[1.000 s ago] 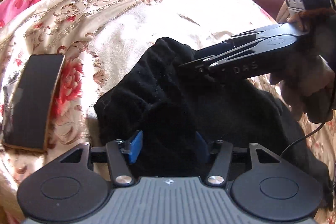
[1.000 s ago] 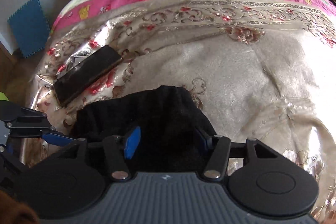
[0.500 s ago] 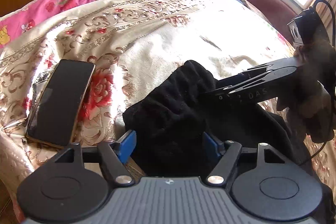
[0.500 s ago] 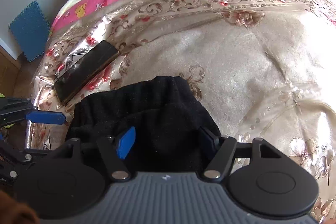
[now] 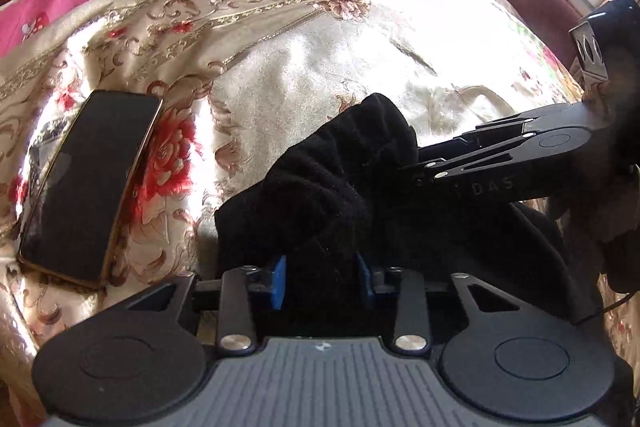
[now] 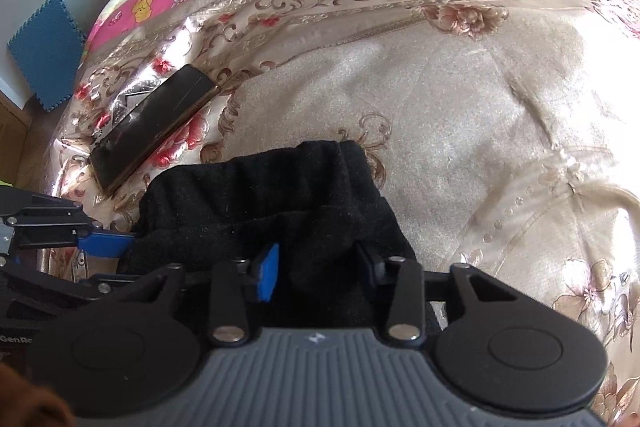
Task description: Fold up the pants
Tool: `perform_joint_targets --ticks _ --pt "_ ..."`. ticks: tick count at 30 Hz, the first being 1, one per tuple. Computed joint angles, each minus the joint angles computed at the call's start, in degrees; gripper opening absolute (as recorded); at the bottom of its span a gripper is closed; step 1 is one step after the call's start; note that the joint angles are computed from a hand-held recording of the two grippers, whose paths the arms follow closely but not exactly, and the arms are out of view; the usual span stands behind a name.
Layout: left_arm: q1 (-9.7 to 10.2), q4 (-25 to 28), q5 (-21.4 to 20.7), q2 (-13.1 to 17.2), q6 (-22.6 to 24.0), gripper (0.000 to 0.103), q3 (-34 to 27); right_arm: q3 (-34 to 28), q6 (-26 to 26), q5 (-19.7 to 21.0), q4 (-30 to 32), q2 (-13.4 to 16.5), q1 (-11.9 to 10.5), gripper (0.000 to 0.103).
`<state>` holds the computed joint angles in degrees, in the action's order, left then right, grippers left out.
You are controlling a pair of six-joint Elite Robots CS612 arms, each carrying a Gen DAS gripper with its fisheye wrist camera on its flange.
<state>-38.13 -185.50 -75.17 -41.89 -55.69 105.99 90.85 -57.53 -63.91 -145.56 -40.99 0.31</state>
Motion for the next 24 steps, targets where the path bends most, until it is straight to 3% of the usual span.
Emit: perform_joint_targets --ticks 3,6,9,11,13,15,16,18,21,24 --pt "0.38 -3.37 -0.5 -0.11 0.0 0.033 0.63 0.23 1.94 0.44 -0.63 -0.65 -0.01 0.016" --pt "0.69 -7.49 -0.73 -1.08 -1.26 0.031 2.41 0.46 3.89 4.15 0.1 -1.66 -0.36 0.007" --pt "0.27 -7.7 1.29 -2.16 0.48 0.031 3.43 0.41 6.28 8.78 0.75 -1.9 -0.25 0.006" --pt "0.31 -4.1 1.61 -2.06 0.84 0.032 3.0 -0.56 7.05 7.67 1.56 -0.85 0.56 0.009" --pt "0.72 0.75 -0.28 -1.43 -0.28 0.034 2.34 0.27 9.08 5.77 -3.11 -0.05 0.99 0.007" --pt "0.66 1.24 -0.82 -1.56 -0.3 0.035 2.76 2.93 11.01 7.87 -8.0 -0.7 0.36 0.008" --pt "0.31 1.7 0.29 -2.08 0.43 0.036 3.0 4.83 12.64 9.76 -11.45 -1.24 -0.29 0.009" --pt "-0.62 3.5 3.39 -3.25 3.19 0.039 3.25 8.44 15.94 12.03 -18.08 -2.26 -1.76 0.023" --pt "-1.74 5.4 7.1 -4.65 6.94 0.038 3.17 13.16 23.19 12.78 -26.54 -3.71 -4.51 0.024" --pt "-3.65 5.15 11.23 -4.95 13.9 0.038 1.68 17.33 31.56 11.67 -32.2 -4.79 -8.27 0.025"
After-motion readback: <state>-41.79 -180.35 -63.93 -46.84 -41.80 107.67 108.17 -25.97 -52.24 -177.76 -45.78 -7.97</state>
